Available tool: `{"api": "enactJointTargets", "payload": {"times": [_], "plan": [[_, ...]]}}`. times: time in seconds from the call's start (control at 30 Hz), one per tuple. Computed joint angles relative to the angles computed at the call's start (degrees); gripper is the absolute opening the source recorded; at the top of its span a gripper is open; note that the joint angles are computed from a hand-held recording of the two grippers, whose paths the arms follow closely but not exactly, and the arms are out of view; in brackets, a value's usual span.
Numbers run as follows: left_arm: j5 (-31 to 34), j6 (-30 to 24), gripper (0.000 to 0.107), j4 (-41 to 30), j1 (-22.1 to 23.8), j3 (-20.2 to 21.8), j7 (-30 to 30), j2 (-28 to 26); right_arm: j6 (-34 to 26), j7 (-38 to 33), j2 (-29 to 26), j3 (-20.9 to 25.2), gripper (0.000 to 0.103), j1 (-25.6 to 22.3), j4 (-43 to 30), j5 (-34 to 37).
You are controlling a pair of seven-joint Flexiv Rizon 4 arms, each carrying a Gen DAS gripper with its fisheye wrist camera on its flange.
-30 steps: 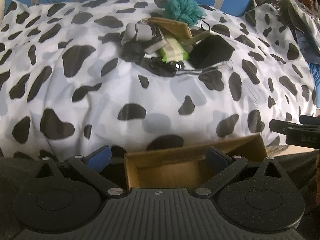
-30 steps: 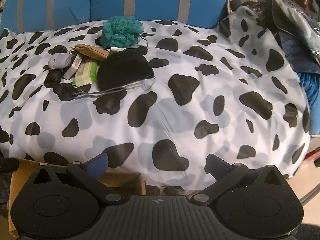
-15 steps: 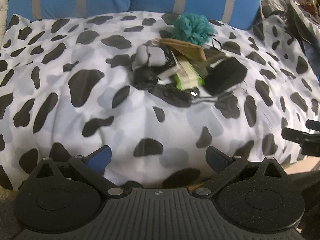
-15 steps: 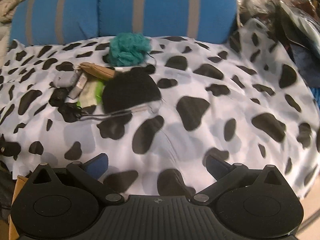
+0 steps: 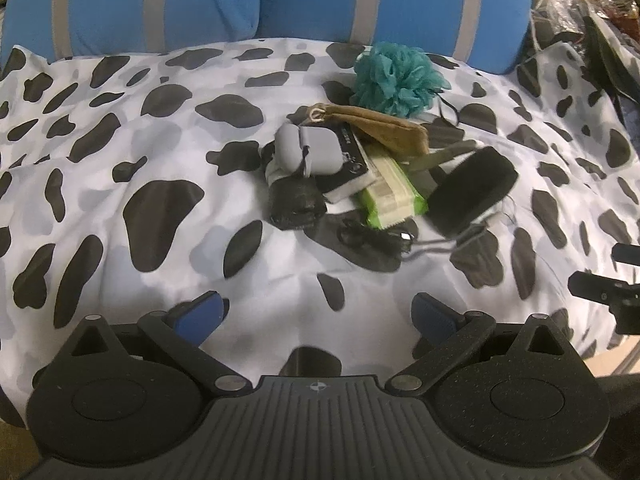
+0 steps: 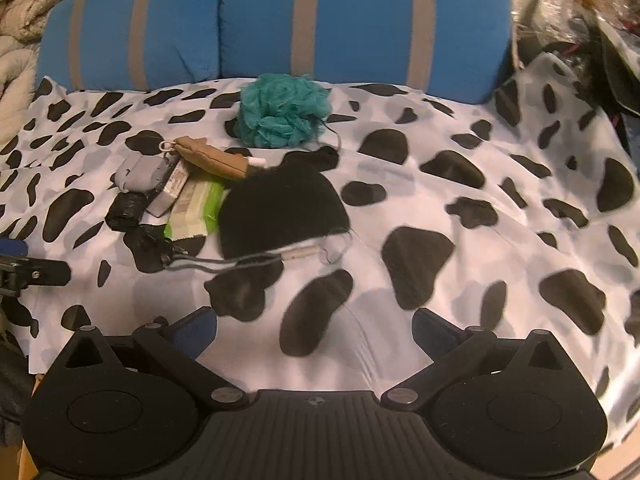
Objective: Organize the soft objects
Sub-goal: 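Approach the black sponge pad with the right tool, fingers open, then close the right tool on the black sponge pad and lift it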
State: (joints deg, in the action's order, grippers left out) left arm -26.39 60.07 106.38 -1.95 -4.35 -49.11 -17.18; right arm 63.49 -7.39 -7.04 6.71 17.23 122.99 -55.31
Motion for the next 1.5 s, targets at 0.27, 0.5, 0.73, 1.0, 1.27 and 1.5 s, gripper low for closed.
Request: {"api": "enactJointTargets", "payload": {"times": [0.27,0.5,0.73,1.0,1.27,1.5], "plan": [[-1.23,3.42,0.103,-1.25,-0.08,-0.77,-2.54,-1.86,8.67,1.18,-3.31,-2.57,0.103,-0.79,-1.9,-1.63],[-0.23,7.78,0.103,-2.32,-0.35,-1.98,0.12,-3.32,10.83,-1.04,-6.58,-4.21,0.102,0.02,-4.84,0.59],[0.05,4.37,0.103,-5.03,0.32,-2.84,0.82,-4.82,14.15,-4.33,-10.33,-5.4,0.102,0.7,-7.85,7.58],[3.92,1.95,0.103,-8.8,-0.97,-0.56,-3.22,-6.5,17.18,-8.06,-15.1,-7.71,0.097,2.32,-11.98,16.84],[5.31,-1.17,0.103,-10.45,-0.72,-0.45,-5.14,-6.94,14.43,-7.08,-19.0,-12.87,0.097,6.56,-16.78,18.74],[5.61,-2.83,0.103,-11.33,-0.84,-0.45,-6.23,-7.23,9.77,-4.02,-21.44,-14.39,0.086,7.8,-20.36,16.89]]}}
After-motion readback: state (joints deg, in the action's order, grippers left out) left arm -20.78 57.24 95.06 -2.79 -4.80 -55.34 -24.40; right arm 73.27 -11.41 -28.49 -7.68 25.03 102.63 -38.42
